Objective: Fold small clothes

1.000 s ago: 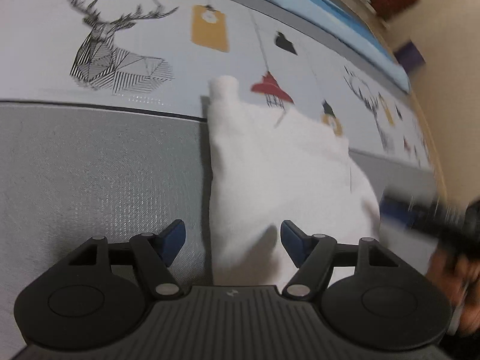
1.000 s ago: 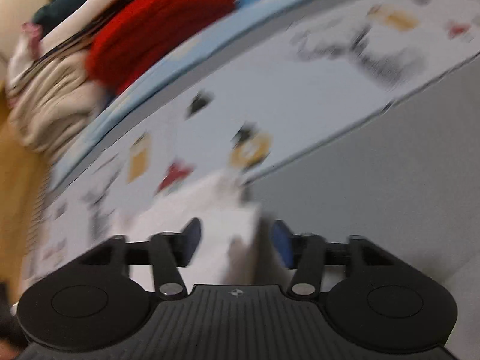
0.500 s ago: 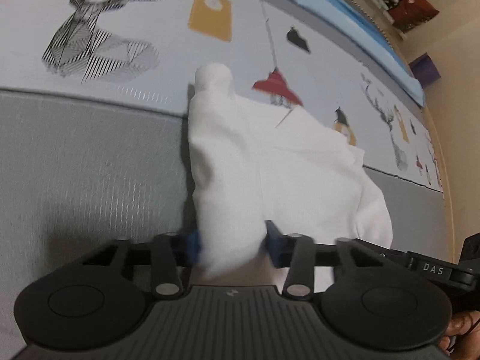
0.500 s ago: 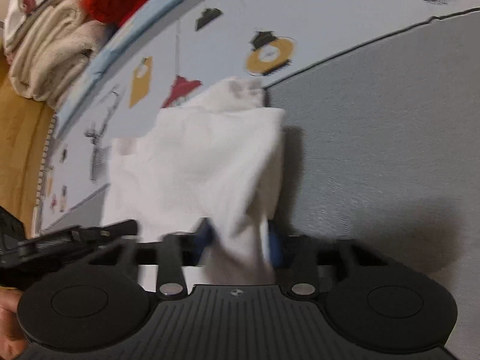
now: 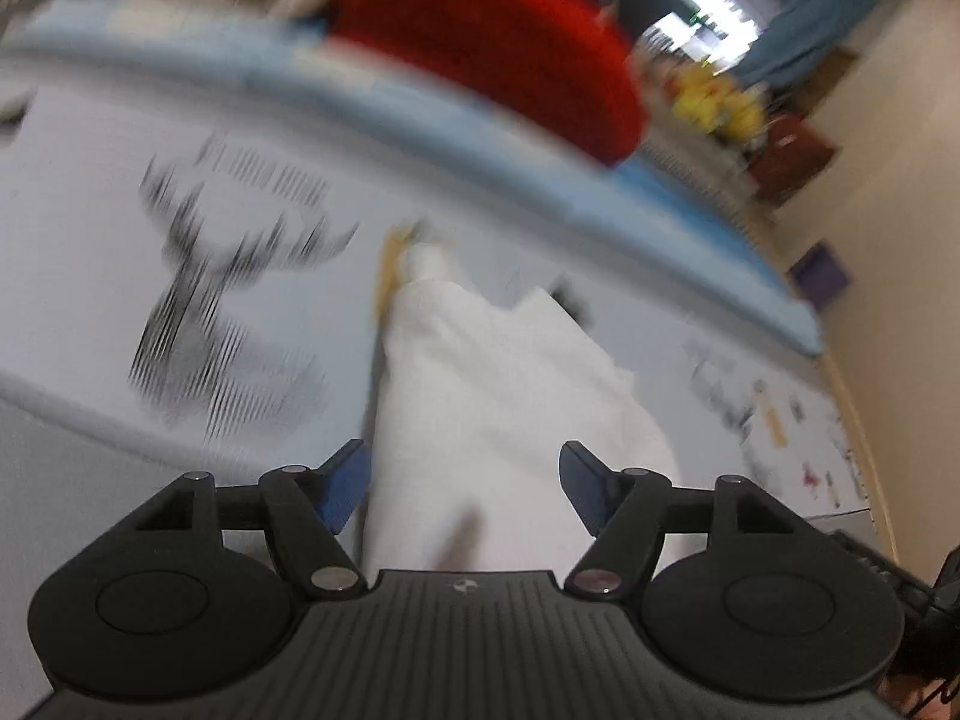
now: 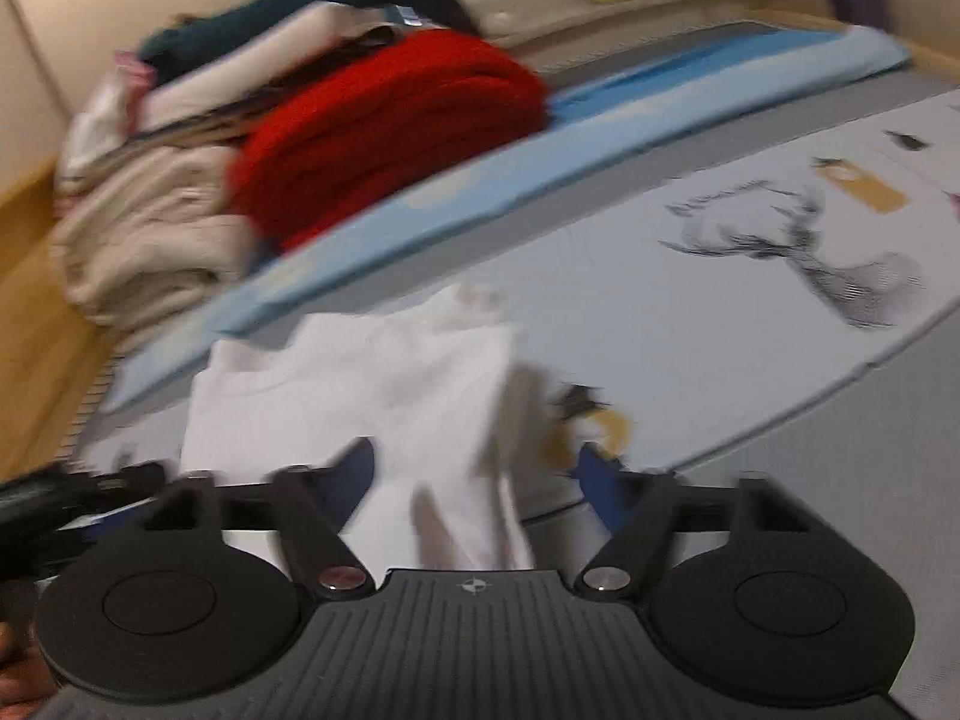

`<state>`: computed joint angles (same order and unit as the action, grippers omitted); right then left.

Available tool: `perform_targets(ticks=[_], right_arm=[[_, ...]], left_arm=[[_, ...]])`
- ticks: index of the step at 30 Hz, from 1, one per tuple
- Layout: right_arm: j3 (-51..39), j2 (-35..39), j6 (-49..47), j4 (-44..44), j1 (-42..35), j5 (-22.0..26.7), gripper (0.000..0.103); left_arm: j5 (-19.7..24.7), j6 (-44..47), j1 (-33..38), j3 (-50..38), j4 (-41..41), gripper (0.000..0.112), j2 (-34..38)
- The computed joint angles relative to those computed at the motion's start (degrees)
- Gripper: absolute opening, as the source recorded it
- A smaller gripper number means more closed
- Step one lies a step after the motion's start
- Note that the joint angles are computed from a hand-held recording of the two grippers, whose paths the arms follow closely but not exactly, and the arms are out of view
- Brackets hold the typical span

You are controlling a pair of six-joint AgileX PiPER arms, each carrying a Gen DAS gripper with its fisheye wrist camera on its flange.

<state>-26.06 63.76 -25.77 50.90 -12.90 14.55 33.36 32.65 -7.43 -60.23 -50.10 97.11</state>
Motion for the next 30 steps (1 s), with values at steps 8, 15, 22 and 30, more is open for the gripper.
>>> perform_targets(ticks=[8,15,22,30], right_arm=[[-2.3,8.4,0.9,-5.1,-2.3,9.8,0.042],[-1.5,10.1,0.3,-3.7,-4.5,15.0,0.014],[-2.3,9.9,-1.5,-5.5,-7.4,17.3,0.014],[-2.0,2.9,13.1,-22.8,-4.5,19.1,0.024]], left_arm=[[8.8,-10.4,1.3,-3.6,7.8,0.065,8.2],[8.5,-7.1,1.3,-2.8,7.4,0.045,7.8],[8.6,-12.8,-2.9,-2.8,22.3,0.047,7.1],[-7.1,-24.3,-10.5,8.6,40.7,0.085,-9.9]])
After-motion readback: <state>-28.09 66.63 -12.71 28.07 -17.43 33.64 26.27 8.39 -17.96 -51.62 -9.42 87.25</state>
